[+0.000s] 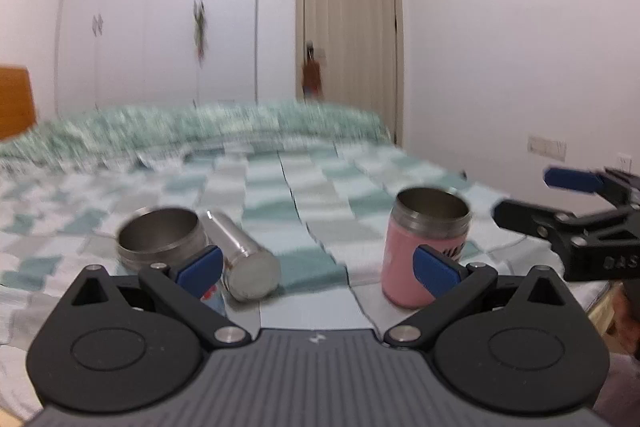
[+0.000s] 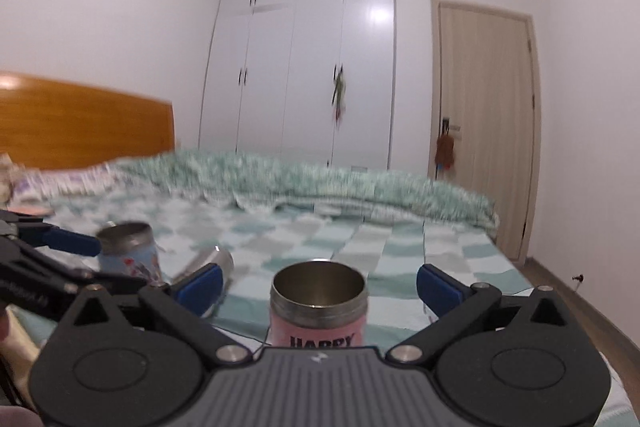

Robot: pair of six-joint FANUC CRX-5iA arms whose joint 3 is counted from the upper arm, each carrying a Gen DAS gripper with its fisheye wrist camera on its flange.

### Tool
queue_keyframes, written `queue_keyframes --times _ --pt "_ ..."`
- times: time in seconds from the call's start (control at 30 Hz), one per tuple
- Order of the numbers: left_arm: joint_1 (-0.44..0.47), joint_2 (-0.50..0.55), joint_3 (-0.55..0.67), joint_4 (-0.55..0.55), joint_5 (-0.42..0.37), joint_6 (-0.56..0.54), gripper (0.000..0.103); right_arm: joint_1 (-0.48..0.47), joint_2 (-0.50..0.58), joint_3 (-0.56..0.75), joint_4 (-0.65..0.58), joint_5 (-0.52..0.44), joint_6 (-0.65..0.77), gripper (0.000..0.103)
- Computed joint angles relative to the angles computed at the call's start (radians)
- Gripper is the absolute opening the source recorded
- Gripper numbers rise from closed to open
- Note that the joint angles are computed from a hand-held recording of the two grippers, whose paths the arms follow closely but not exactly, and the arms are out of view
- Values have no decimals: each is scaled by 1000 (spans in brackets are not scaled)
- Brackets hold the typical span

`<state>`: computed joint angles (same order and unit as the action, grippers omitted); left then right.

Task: Flip cup upright

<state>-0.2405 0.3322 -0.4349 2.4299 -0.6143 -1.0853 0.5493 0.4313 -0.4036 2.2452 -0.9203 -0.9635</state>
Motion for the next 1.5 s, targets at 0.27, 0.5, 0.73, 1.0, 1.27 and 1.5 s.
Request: queue_keyframes --times 0.27,0.5,0.73,1.0,1.27,1.5 --pt "-88 -80 -140 280 -75 -245 103 107 -31 -148 -35 -203 -42 103" --pt "-140 -68 -169 453 -85 -316 103 152 11 -190 -52 -293 -67 103" --pt "-179 -20 -163 605 -157 -428 103 156 32 -198 -44 -337 -87 103" --pt "-182 -19 -164 622 -169 -440 103 159 32 -200 -47 -344 -88 103" --pt "-183 -16 -167 622 -181 -447 103 160 34 -198 -51 -346 -85 103" --pt "-183 -14 -168 624 -186 -450 103 161 35 -197 -52 -347 -84 103"
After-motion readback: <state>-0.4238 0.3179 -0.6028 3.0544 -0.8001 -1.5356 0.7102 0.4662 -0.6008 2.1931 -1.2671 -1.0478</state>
